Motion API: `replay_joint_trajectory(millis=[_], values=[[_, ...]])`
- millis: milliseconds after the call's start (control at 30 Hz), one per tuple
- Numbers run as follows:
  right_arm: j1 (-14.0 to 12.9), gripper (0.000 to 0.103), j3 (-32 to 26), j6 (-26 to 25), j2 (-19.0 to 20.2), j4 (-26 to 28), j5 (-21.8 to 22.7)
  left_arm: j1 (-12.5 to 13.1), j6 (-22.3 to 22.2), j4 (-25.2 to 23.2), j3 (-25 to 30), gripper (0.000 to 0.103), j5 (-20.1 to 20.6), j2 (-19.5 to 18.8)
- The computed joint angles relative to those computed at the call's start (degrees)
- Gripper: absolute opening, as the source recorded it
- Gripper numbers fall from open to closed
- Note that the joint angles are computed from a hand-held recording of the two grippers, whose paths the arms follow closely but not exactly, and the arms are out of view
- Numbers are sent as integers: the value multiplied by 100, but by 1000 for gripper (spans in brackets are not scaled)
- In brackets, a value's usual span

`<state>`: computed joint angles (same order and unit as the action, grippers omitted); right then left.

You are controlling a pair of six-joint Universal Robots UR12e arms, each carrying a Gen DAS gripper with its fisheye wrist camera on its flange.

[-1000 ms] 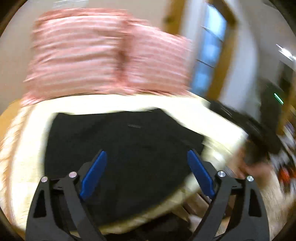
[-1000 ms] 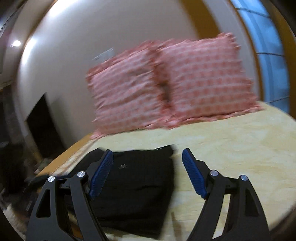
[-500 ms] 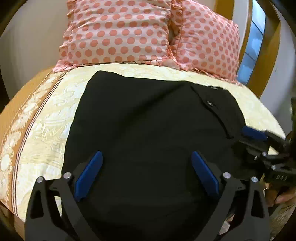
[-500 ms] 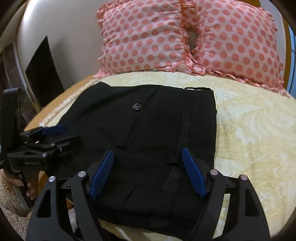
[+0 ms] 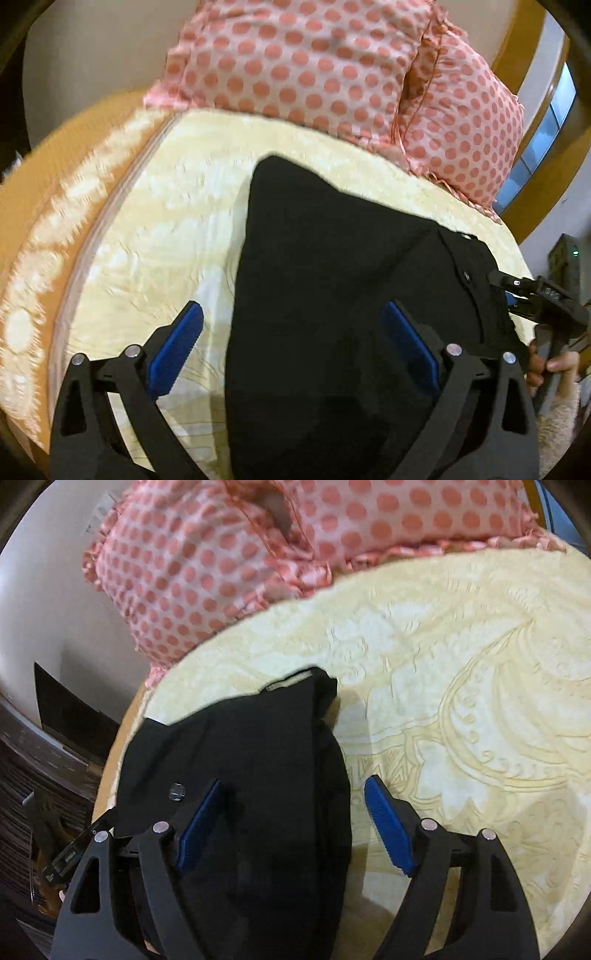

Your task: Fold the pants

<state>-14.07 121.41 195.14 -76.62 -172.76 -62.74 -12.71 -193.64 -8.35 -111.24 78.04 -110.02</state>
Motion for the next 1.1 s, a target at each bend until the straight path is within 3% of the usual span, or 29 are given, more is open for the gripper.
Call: replay_joint_trajectory(millis=[233, 267, 333, 433, 567, 667, 767, 900, 1067, 1100], values=[[216, 76, -54, -765, -41, 218, -297, -17, 151, -119, 0, 97, -61, -28], [199, 72, -39, -772, -40, 185, -231, -14, 161, -106, -11, 97, -79, -25], [201, 54, -9, -892, -39, 66, -166, -13, 192, -100, -15, 97, -77, -26], [321, 46, 48, -1316, -88, -210, -405, -37, 237, -133, 2, 97, -23, -30], [381, 44, 169, -1795, -145, -635, -382, -59, 293, -172, 14, 97, 39, -28], [331, 45, 80, -1494, -112, -262, -448, 29, 211, -265, 36, 97, -327, -20], [141, 55, 17, -1075, -26, -30, -9, 146, 194, -435, 129, 97, -660, -45], [119, 58, -7, -1075, -5, 13, 118, 245, 451, -1198, 515, 92, -985, -172], [34, 58, 36, -968, 52, -159, 379, 213, 887, -1920, 917, 91, -1005, -306], [40, 55, 53, -990, 56, -225, 359, 193, 906, -1957, 963, 81, -943, -326]])
